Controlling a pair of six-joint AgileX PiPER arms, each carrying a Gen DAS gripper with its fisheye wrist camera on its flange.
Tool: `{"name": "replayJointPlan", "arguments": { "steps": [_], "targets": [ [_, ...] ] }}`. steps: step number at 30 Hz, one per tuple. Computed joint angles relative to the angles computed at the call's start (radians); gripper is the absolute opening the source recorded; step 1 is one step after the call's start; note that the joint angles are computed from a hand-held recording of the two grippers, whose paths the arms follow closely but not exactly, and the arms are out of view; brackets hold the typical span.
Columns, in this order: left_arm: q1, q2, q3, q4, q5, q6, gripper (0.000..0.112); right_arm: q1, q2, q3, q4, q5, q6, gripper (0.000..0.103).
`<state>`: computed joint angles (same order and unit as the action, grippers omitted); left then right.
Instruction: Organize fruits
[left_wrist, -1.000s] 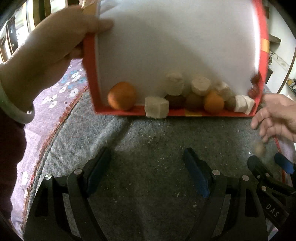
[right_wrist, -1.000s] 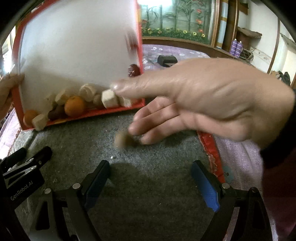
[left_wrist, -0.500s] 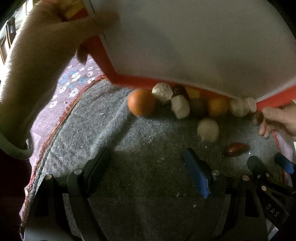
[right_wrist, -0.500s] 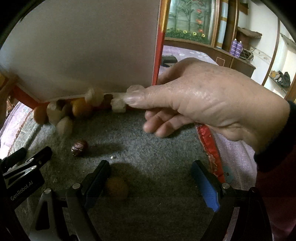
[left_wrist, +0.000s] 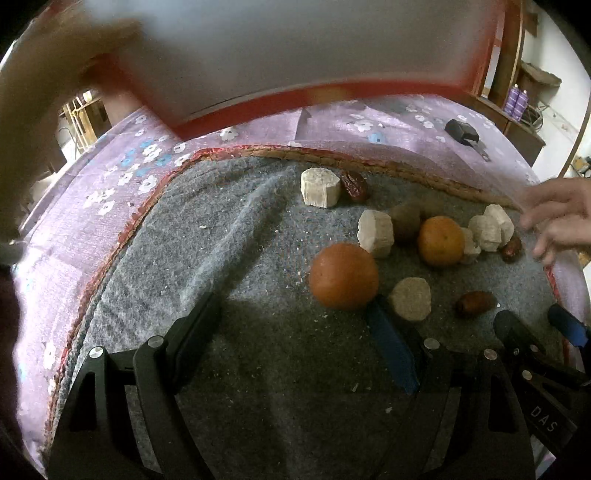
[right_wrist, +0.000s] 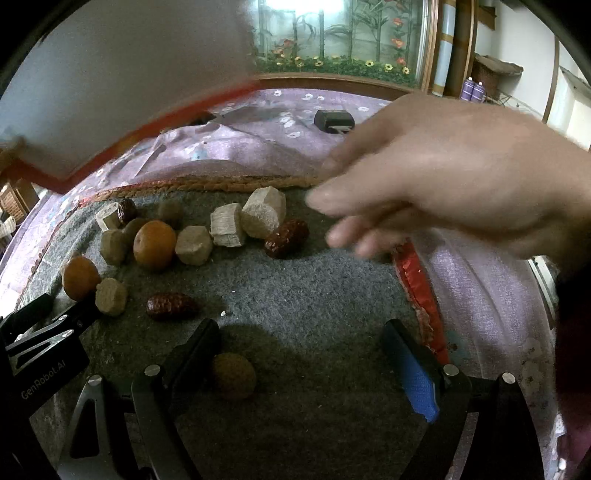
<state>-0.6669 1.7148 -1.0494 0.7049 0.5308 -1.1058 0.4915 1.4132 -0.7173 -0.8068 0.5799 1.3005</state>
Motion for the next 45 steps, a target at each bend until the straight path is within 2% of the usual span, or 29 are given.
{"name": "replayJointPlan", "arguments": {
  "steps": [45],
  "targets": [
    [-0.005,-0.001,-0.002,0.001,0.005,-0.003,0.083,-0.006,-0.008,0.001,0.009,0.001,-0.015,0.089]
  ]
}}
